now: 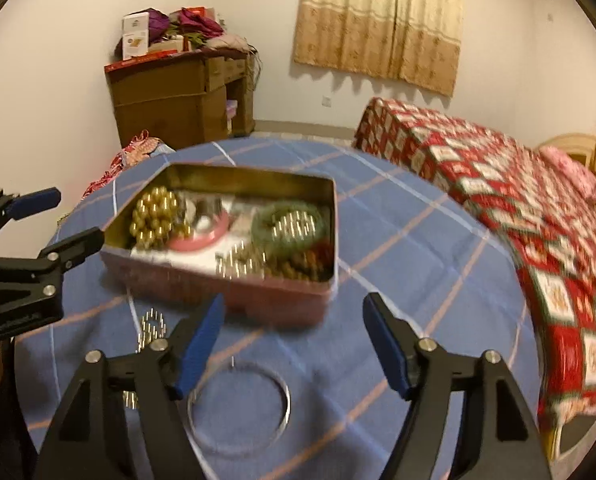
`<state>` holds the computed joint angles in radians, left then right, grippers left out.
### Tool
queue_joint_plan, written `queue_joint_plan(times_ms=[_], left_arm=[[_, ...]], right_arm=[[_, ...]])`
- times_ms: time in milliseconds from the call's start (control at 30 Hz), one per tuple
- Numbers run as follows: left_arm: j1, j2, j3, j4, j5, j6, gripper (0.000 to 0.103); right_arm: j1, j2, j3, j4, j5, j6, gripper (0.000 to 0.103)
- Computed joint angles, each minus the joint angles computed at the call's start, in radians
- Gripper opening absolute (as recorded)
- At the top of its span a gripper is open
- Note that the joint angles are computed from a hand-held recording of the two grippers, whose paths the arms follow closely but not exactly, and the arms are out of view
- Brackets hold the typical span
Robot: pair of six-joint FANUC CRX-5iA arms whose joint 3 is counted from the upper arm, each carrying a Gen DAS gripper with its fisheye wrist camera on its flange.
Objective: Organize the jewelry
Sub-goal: 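Lower both items into the tin and open both grippers, then grasp the grey metal bead chain with the left gripper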
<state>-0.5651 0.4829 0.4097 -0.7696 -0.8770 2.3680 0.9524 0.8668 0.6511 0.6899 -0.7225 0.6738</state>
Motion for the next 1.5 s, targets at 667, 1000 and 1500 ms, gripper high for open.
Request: queue_joint_plan(times_ms=[667, 1000, 1500], left_arm=[[0.006, 0.010, -0.051, 0.092, -0.033, 0.020, 0.078], [0.020, -0.008, -0.073, 0.134, 0.017, 0.005, 0.078], [0.011, 0.052, -0.003, 0.276, 0.081, -0.185, 0.078]], right_arm=[[0.034, 0.047, 0.119, -0.252, -0.185, 0.242, 0.094], [0.023, 0.022, 0.085, -0.282, -0.146, 0.217, 0.068], [0.018, -0.050, -0.108, -0.004, -0.084, -0.050, 0.068]])
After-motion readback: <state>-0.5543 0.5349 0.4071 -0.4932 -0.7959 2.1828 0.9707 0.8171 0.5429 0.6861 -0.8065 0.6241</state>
